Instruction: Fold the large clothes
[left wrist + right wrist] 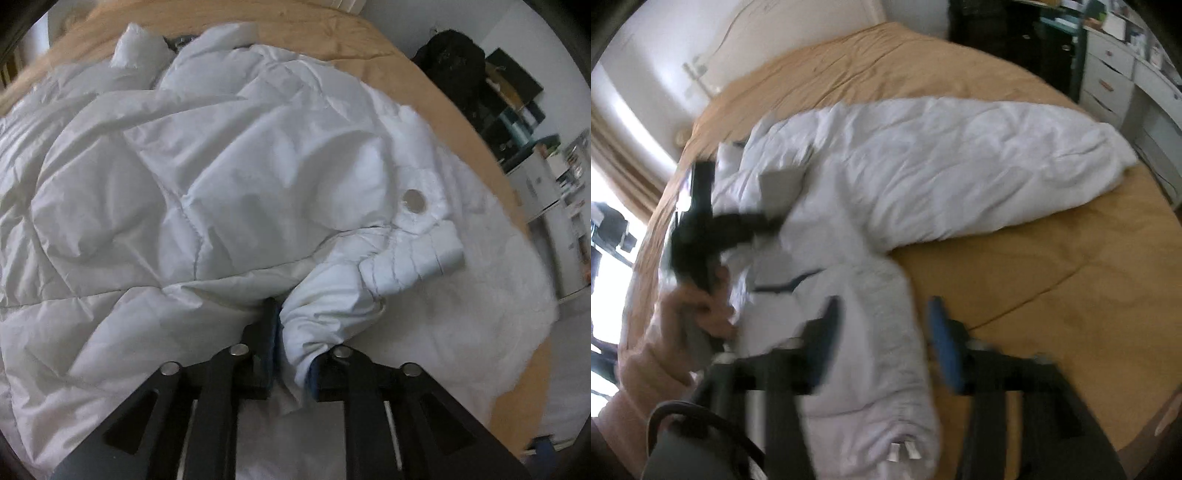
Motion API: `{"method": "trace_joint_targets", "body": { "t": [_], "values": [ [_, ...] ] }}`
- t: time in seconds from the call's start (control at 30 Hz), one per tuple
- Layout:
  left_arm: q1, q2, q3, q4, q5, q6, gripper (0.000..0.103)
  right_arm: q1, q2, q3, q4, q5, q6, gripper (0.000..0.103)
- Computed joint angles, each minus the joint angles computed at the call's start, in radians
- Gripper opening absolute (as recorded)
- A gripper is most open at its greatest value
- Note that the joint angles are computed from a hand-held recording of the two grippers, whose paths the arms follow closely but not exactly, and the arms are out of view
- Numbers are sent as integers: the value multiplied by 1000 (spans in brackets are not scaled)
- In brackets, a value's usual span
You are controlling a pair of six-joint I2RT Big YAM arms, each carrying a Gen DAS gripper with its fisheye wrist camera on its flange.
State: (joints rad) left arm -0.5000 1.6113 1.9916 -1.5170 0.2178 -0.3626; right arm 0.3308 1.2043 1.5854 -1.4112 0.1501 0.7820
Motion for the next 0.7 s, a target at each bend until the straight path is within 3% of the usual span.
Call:
{"method": "trace_joint_targets", "body": {
  "t": [0.03, 0.07, 0.1, 0.13, 0.17, 0.23, 0.27, 0.3, 0.33, 0.37, 0.43, 0.47, 0.5, 0.57, 0.63, 0.7],
  "values": [
    [36, 17, 48, -48, 119, 9, 30, -2, -8, 3, 14, 22, 9, 77],
    [57, 10, 59, -65, 199, 10, 48, -8, -1, 23, 24, 33, 9, 77],
    [96, -4, 68, -67, 307, 1, 66, -12, 19, 60, 22, 42, 9, 77],
    [128, -34, 61, -37, 381, -18, 73, -30, 34, 83, 28, 36, -4, 77],
    [162, -63, 56, -22, 425, -17, 83, -45, 49, 105, 38, 26, -19, 77],
    [218, -87, 81, -22, 453, 8, 84, -49, 121, 190, 59, 23, -37, 77],
    [263, -97, 105, -26, 429, 35, 84, -43, 132, 212, 59, 28, -48, 77],
    [306, -99, 130, -31, 360, 70, 86, -33, 178, 270, 72, 35, -68, 77],
    [311, -77, 180, -44, 290, 77, 86, -29, 219, 317, 88, 23, -86, 77],
    [352, -73, 190, -46, 164, 126, 86, -22, 269, 378, 109, -20, -112, 76],
    [410, -44, 212, -77, 32, 180, 84, 1, 380, 496, 114, -61, -123, 71],
    [443, -35, 209, -90, 11, 200, 78, 10, 455, 571, 106, -99, -123, 68],
    [470, -30, 194, -97, -10, 212, 66, 13, 509, 623, 96, -139, -127, 64],
    [515, 2, 181, -122, -57, 241, 61, 20, 687, 816, -23, -223, -118, 41],
    [535, 5, 136, -89, -100, 266, 61, 21, 796, 918, -126, -238, -94, 37],
    [529, 9, 80, -64, -143, 272, 61, 18, 868, 982, -233, -175, -90, 33]
  ]
}}
